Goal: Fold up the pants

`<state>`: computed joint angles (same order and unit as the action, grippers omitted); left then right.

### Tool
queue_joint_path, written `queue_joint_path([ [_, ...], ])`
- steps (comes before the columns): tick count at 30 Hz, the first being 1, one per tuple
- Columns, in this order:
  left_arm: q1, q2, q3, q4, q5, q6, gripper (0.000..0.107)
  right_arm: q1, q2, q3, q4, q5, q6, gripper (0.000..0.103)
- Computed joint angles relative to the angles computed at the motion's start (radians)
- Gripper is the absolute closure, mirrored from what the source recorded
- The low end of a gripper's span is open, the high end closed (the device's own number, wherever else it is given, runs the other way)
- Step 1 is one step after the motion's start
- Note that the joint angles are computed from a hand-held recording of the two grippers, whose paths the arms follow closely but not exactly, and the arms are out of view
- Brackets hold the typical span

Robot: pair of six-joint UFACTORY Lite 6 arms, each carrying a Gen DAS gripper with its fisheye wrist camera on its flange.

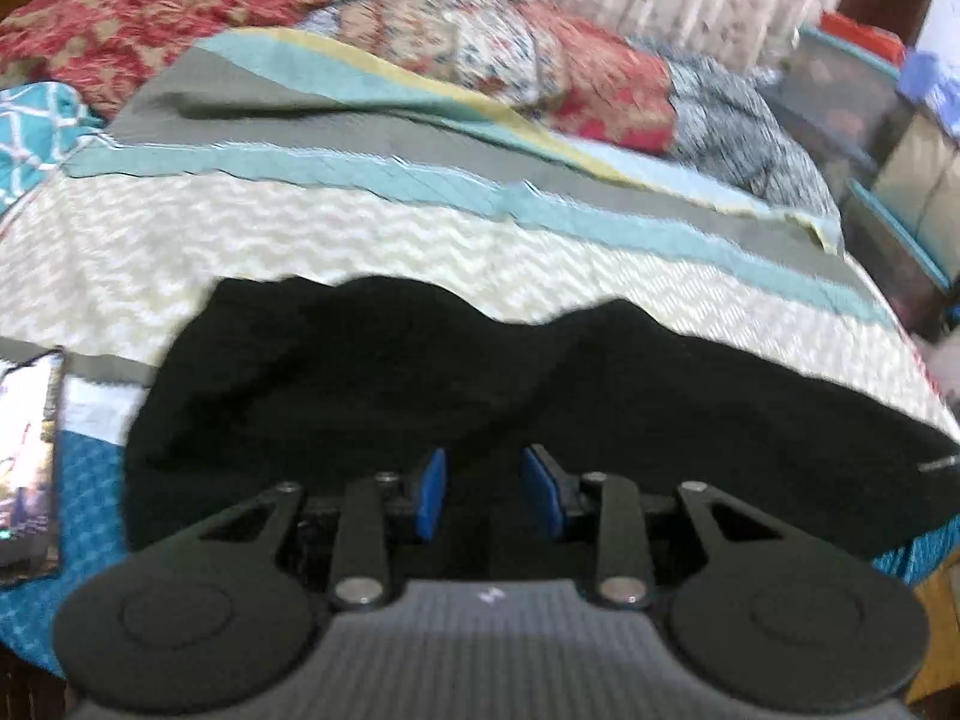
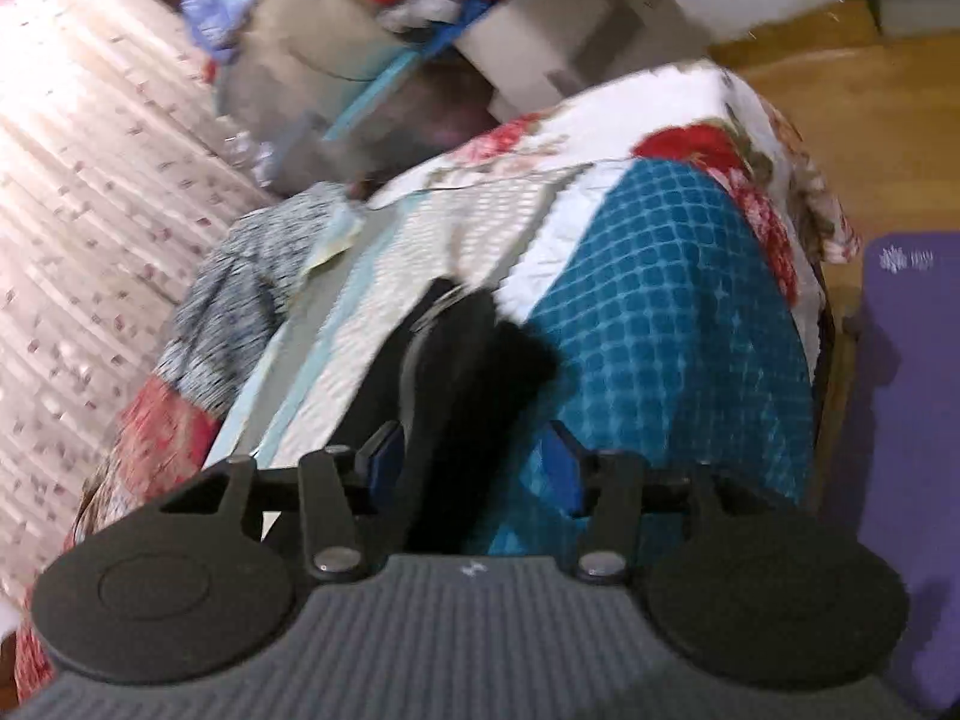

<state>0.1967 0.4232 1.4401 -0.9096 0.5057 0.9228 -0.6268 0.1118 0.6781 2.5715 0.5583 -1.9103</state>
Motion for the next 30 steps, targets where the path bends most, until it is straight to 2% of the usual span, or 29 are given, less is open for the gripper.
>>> queue_joint_path([
  [1,-0.03,0.004,0.008,0.027,-0.004,-0.045,0.077,0.002,0.039,0.039,-0.009,-0.002,0.015,0.051],
  [2,-0.051,0.008,0.014,0.05,-0.003,-0.081,0.077,0.002,0.071,0.088,-0.042,-0.011,0.05,0.077],
  [3,-0.073,0.018,0.025,0.081,-0.003,-0.124,0.077,0.005,0.099,0.149,-0.097,-0.046,0.103,0.092],
  [5,-0.106,0.019,0.031,0.129,-0.002,-0.176,0.077,0.006,0.102,0.208,-0.176,-0.023,0.181,0.093],
  [8,-0.156,0.012,0.029,0.214,-0.023,-0.26,0.077,-0.037,0.065,0.254,-0.314,0.163,0.29,0.093],
  [12,-0.2,0.013,0.046,0.267,-0.019,-0.346,0.077,-0.083,0.065,0.283,-0.303,0.322,0.277,0.092],
  [14,-0.22,0.006,0.042,0.289,-0.026,-0.367,0.077,-0.102,0.125,0.275,-0.299,0.302,0.257,0.091],
  [17,-0.249,0.008,0.047,0.347,-0.026,-0.417,0.075,-0.097,0.22,0.271,-0.348,0.097,0.252,0.087],
  [18,-0.256,0.009,0.051,0.373,-0.026,-0.438,0.075,-0.107,0.232,0.248,-0.349,0.084,0.228,0.087],
  [19,-0.26,0.01,0.052,0.389,-0.026,-0.454,0.075,-0.127,0.209,0.199,-0.335,0.112,0.226,0.087],
  [20,-0.261,0.012,0.056,0.397,-0.024,-0.466,0.075,-0.159,0.171,0.132,-0.309,0.183,0.227,0.078],
  [21,-0.267,0.017,0.064,0.408,-0.02,-0.485,0.074,-0.199,0.132,0.053,-0.287,0.271,0.216,0.063],
  [22,-0.269,0.024,0.073,0.416,-0.015,-0.498,0.074,-0.223,0.092,-0.01,-0.265,0.318,0.192,0.056],
  [25,-0.285,0.046,0.097,0.438,0.0,-0.526,0.074,-0.245,0.043,-0.084,-0.269,0.349,0.181,0.054],
  [27,-0.297,0.047,0.098,0.444,-0.003,-0.528,0.074,-0.232,0.074,-0.06,-0.292,0.35,0.216,0.054],
  [30,-0.301,0.029,0.073,0.417,-0.016,-0.496,0.07,-0.176,0.115,-0.011,-0.225,0.313,0.204,0.053],
])
